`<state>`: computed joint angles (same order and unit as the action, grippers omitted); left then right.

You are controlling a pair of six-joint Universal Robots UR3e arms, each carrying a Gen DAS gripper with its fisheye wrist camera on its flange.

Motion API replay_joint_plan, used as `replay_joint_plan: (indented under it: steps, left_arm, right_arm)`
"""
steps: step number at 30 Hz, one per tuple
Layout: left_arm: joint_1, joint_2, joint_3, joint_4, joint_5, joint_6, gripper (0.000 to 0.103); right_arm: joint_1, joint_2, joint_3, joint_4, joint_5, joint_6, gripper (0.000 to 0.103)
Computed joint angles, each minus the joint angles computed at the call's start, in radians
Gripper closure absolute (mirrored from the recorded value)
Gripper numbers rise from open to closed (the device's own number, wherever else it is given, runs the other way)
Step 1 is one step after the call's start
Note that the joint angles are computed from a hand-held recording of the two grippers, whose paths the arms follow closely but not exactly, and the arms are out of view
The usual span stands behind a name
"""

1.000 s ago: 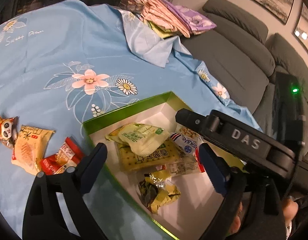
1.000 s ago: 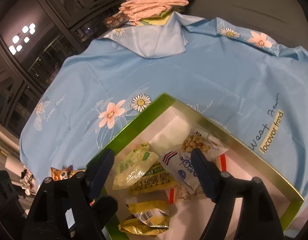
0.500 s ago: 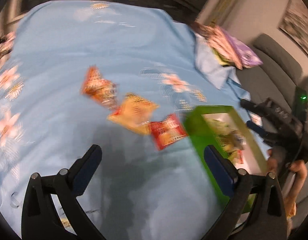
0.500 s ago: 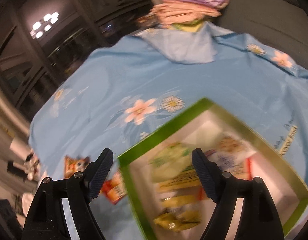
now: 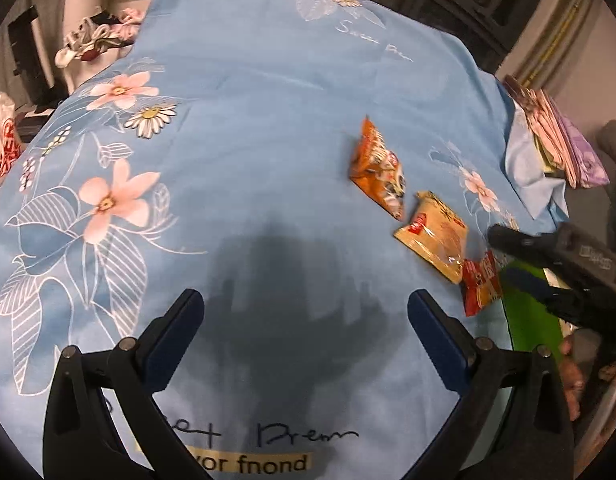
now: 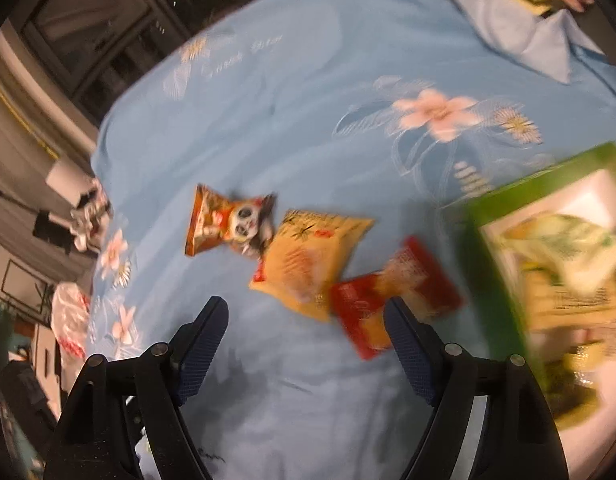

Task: Organize snacks
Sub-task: 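Move the right gripper over the yellow rice cracker bag, then grasp the yellow rice cracker bag with the right gripper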

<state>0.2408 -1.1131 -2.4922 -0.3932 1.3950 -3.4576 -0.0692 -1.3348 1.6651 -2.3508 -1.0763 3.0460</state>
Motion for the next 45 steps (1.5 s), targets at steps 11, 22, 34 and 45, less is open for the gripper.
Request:
replay_joint_plan:
  steps: [11,22,34,45]
  left_arm:
    - [0.027,0.017,0.007,-0.048,0.036,0.007,0.001]
    - [0.064,0.056,-0.001,-0.091,0.041,0.008,0.001]
    - [0.109,0.117,-0.002,-0.176,0.008,0.010,0.001]
    - [0.043,0.112,0.011,-0.195,-0.022,0.003,0.006]
  right_arm:
    - [0.204,0.350,-0.366,-0.007,-0.291,0.094,0.022]
    - [0.186,0.223,-0.206,-0.020,-0.206,-0.013,0.043]
    - [0.100,-0.110,0.123,0.250,0.005,-0.305,0.043]
    - [-0.053,-0.152,0.154,0.216,0.114,-0.231,0.043]
